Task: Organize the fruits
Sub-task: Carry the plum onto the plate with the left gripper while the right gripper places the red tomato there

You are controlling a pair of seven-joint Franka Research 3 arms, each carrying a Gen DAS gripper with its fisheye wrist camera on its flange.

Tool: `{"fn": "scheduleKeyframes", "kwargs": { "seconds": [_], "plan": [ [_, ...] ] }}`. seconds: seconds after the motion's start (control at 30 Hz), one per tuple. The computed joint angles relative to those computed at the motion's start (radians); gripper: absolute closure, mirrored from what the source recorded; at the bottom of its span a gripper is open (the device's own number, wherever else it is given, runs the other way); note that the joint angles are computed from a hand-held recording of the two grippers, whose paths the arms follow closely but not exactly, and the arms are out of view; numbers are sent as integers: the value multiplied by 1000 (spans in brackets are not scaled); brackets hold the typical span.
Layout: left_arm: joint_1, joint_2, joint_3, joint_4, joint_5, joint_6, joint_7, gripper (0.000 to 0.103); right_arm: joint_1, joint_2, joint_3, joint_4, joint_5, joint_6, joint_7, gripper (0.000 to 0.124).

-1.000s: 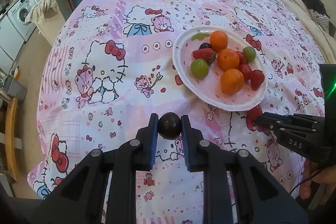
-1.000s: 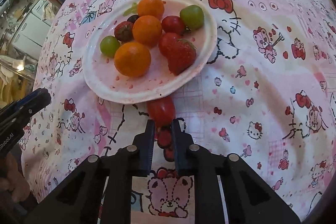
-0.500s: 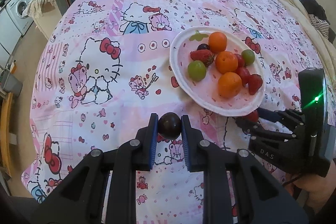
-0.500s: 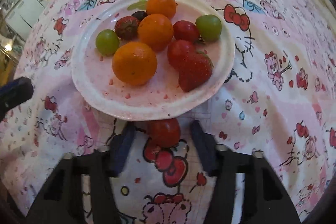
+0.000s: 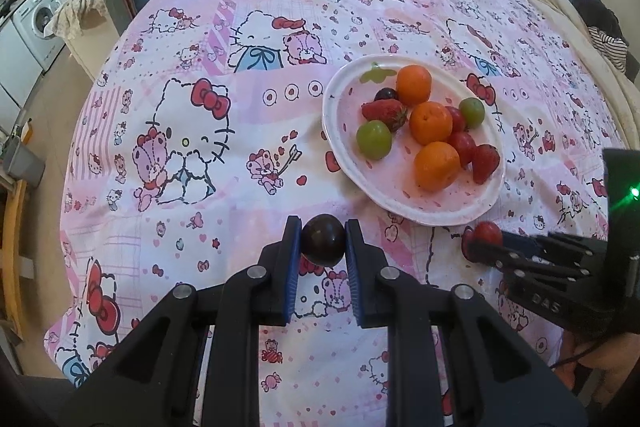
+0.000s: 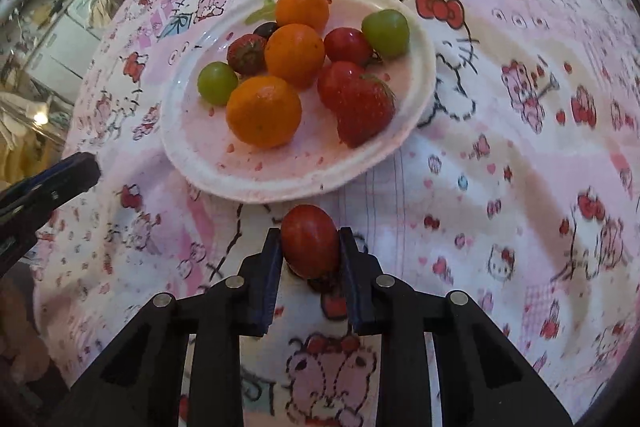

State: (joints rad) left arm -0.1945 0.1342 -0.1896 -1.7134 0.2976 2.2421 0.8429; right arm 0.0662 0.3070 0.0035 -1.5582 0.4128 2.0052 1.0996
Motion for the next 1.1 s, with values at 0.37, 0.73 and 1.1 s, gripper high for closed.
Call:
{"fn": "scheduleKeyframes", "kwargs": {
  "seconds": [0.37, 0.73, 1.1],
  "plan": [
    [-13, -5, -2, -2, 41, -6, -8, 85, -31, -96, -15, -101, 76, 15, -41, 95],
    [-5, -32, 0, -9, 42, 40, -14, 85, -60, -134, -20, -99, 218, 10, -91, 95],
    [3, 72, 4, 189, 45, 126, 126, 85, -100, 49, 7, 242, 324, -68, -24, 95]
  ]
}}
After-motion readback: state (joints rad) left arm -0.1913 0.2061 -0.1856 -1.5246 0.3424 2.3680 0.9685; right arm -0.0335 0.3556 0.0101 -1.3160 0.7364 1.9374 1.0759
